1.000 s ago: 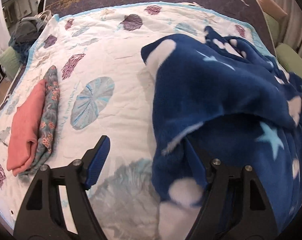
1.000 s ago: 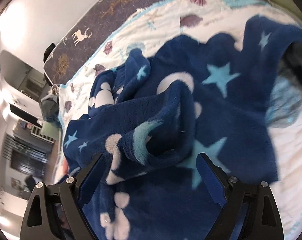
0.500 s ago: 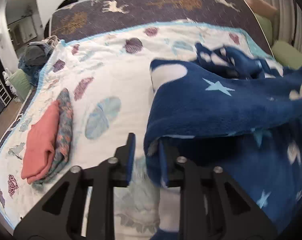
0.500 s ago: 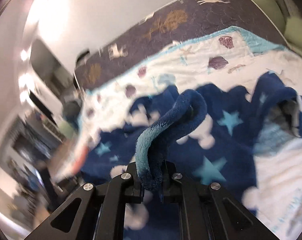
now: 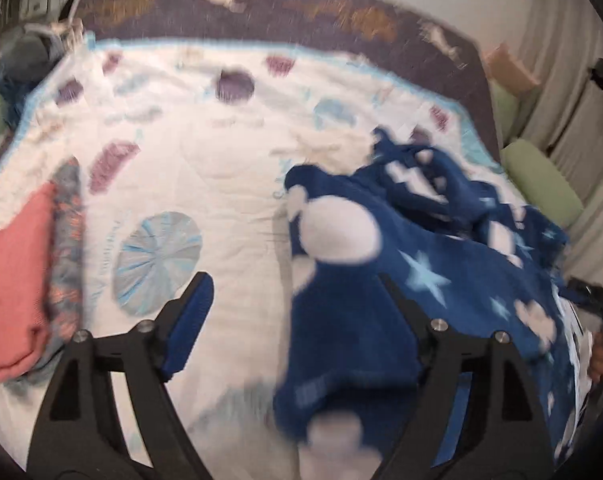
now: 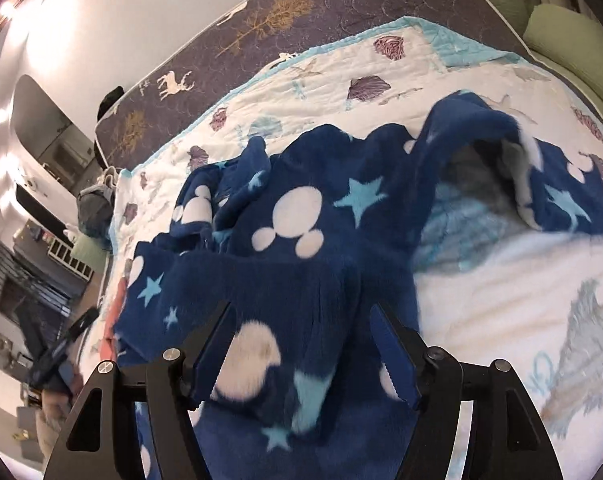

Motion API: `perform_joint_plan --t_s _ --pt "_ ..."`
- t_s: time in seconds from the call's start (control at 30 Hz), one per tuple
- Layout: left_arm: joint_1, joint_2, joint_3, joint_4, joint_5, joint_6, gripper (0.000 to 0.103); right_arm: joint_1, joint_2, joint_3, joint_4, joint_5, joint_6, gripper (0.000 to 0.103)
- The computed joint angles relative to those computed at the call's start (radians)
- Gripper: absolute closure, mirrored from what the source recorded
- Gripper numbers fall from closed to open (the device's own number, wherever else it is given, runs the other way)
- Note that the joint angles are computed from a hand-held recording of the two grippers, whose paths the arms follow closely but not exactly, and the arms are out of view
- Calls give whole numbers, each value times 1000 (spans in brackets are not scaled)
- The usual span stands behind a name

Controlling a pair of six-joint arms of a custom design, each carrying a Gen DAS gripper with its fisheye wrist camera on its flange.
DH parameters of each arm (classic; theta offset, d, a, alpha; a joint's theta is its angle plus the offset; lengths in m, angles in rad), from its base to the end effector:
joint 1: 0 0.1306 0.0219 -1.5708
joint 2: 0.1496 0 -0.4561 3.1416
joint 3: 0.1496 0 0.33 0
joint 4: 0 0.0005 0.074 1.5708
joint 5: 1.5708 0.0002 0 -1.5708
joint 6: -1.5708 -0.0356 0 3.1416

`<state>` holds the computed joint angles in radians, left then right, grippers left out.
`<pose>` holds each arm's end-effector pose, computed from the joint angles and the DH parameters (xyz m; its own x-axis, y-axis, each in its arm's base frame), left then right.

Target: Fold small clothes

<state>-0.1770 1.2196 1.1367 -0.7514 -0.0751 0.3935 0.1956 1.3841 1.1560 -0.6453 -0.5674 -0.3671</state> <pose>0.3280 -0.0565 0.4689 -0.7218 -0.2593 -0.6417 -0.1633 0.9648 -0.2062 0.3820 0.0947 0.4319 -0.8821 0.1338 -0.4516 -0.1991 0.7630 0.6150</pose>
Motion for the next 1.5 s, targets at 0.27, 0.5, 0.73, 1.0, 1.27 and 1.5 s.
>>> perform_joint_plan --t_s 0.27,0.5,0.73,1.0,1.27,1.5 --pt "99 207 89 41 319 41 81 8 98 16 14 -36 36 83" --pt "42 130 160 118 83 -45 88 9 48 7 220 -60 7 92" --pt "31 211 128 7 -39 -89 79 102 184 143 11 225 124 85" --pt "44 -39 1 10 -51 -101 47 -24 -1 -9 57 83 106 68" --pt "-25 -250 -205 -85 91 72 40 38 -79 -77 -52 -11 149 68" --pt "-239 -497 -335 -166 83 257 40 27 -214 -190 -119 -4 256 62"
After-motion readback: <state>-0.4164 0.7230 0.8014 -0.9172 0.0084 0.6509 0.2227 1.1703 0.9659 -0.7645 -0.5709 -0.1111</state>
